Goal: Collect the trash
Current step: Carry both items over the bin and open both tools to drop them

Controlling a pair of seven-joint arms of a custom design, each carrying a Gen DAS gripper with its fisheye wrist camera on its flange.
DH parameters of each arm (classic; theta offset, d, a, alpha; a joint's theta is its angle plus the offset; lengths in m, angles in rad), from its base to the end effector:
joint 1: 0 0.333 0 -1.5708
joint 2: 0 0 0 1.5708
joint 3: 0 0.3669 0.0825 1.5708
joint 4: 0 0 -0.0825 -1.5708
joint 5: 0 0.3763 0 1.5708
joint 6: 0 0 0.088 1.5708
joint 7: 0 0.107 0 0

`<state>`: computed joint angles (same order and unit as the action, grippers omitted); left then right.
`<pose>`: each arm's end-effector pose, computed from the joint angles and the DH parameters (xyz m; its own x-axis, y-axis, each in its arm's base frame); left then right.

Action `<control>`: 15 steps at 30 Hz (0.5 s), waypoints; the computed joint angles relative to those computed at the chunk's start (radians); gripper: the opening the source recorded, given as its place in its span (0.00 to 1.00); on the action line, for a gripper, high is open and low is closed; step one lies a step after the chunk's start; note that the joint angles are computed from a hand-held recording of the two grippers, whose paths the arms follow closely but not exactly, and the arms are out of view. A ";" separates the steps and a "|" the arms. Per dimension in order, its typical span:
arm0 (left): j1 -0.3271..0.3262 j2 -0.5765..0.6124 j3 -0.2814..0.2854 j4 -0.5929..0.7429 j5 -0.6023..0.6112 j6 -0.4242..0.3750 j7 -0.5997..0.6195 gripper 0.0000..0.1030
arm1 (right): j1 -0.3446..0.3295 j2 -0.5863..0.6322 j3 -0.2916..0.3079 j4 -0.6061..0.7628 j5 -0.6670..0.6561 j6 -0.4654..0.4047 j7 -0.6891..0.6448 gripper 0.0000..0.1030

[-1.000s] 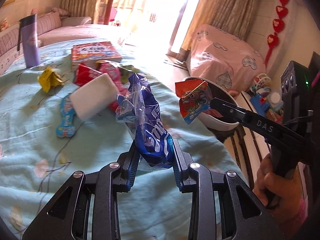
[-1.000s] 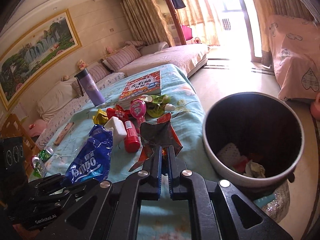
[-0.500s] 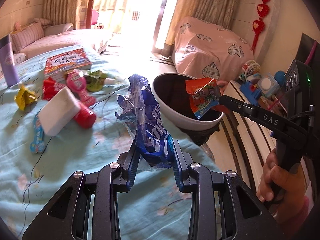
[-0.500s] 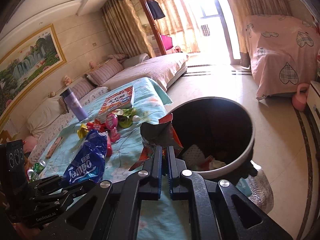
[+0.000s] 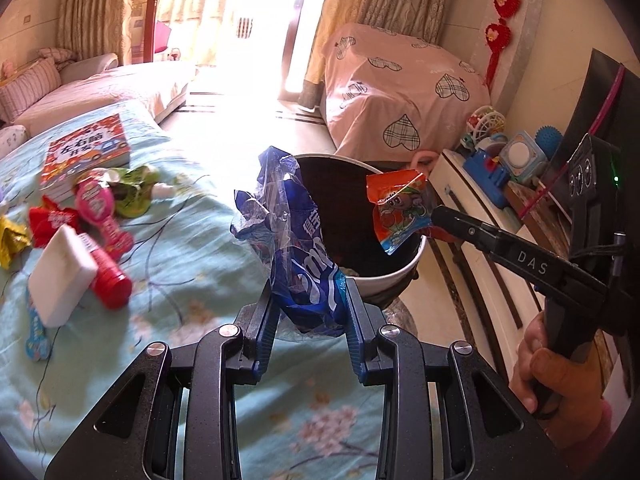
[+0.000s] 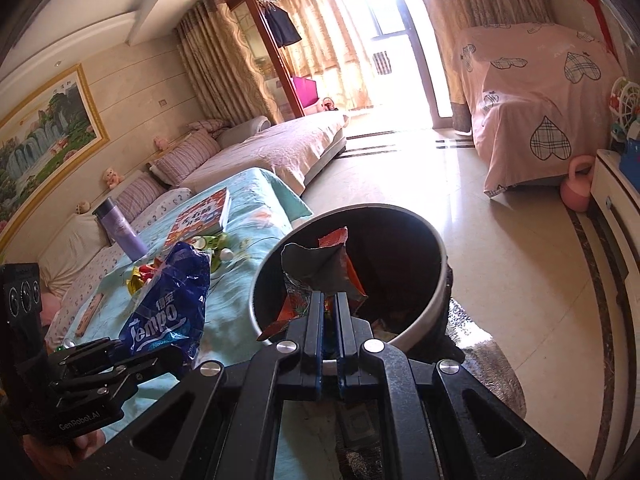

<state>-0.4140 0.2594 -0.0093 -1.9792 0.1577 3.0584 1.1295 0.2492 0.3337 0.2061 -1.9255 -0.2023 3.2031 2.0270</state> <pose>0.5951 -0.2811 0.4888 -0.2112 -0.9570 0.1989 -0.7099 0.0103 -0.7042 0.6078 0.2987 0.4897 0.2854 -0.9179 -0.2759 -0.6416 0.0308 -0.7664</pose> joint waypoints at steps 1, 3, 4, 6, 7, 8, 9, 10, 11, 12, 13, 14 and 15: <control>0.009 0.008 -0.013 0.012 -0.010 -0.007 0.011 0.28 | -0.014 0.002 0.011 0.000 0.003 0.000 -0.005 0.04; 0.010 0.019 -0.020 0.032 -0.018 -0.023 0.022 0.28 | -0.024 0.006 0.017 0.004 0.006 -0.003 -0.011 0.04; 0.011 0.026 -0.024 0.044 -0.021 -0.032 0.026 0.28 | -0.025 0.007 0.015 0.006 0.007 -0.004 -0.012 0.04; 0.018 0.038 -0.036 0.064 -0.033 -0.048 0.038 0.28 | -0.034 0.013 0.024 0.012 0.011 -0.008 -0.017 0.04; 0.019 0.044 -0.039 0.075 -0.037 -0.054 0.042 0.28 | -0.034 0.015 0.023 0.016 0.013 -0.010 -0.018 0.04; 0.023 0.051 -0.045 0.083 -0.044 -0.057 0.050 0.28 | -0.036 0.018 0.025 0.019 0.015 -0.013 -0.020 0.04; 0.031 0.056 -0.054 0.089 -0.053 -0.060 0.062 0.28 | -0.043 0.023 0.032 0.024 0.018 -0.018 -0.025 0.04; 0.030 0.062 -0.055 0.100 -0.056 -0.066 0.068 0.28 | -0.043 0.026 0.032 0.029 0.021 -0.021 -0.027 0.04; 0.028 0.069 -0.055 0.112 -0.059 -0.073 0.073 0.28 | -0.043 0.029 0.032 0.032 0.023 -0.024 -0.029 0.04; 0.030 0.077 -0.060 0.124 -0.064 -0.081 0.082 0.28 | -0.044 0.032 0.034 0.034 0.026 -0.027 -0.032 0.04; 0.034 0.085 -0.066 0.135 -0.071 -0.089 0.092 0.28 | -0.048 0.035 0.038 0.037 0.029 -0.031 -0.036 0.04; 0.038 0.092 -0.072 0.146 -0.078 -0.095 0.103 0.28 | -0.052 0.039 0.042 0.042 0.032 -0.035 -0.041 0.04; 0.041 0.100 -0.076 0.157 -0.085 -0.104 0.112 0.29 | -0.048 0.042 0.039 0.046 0.035 -0.038 -0.042 0.04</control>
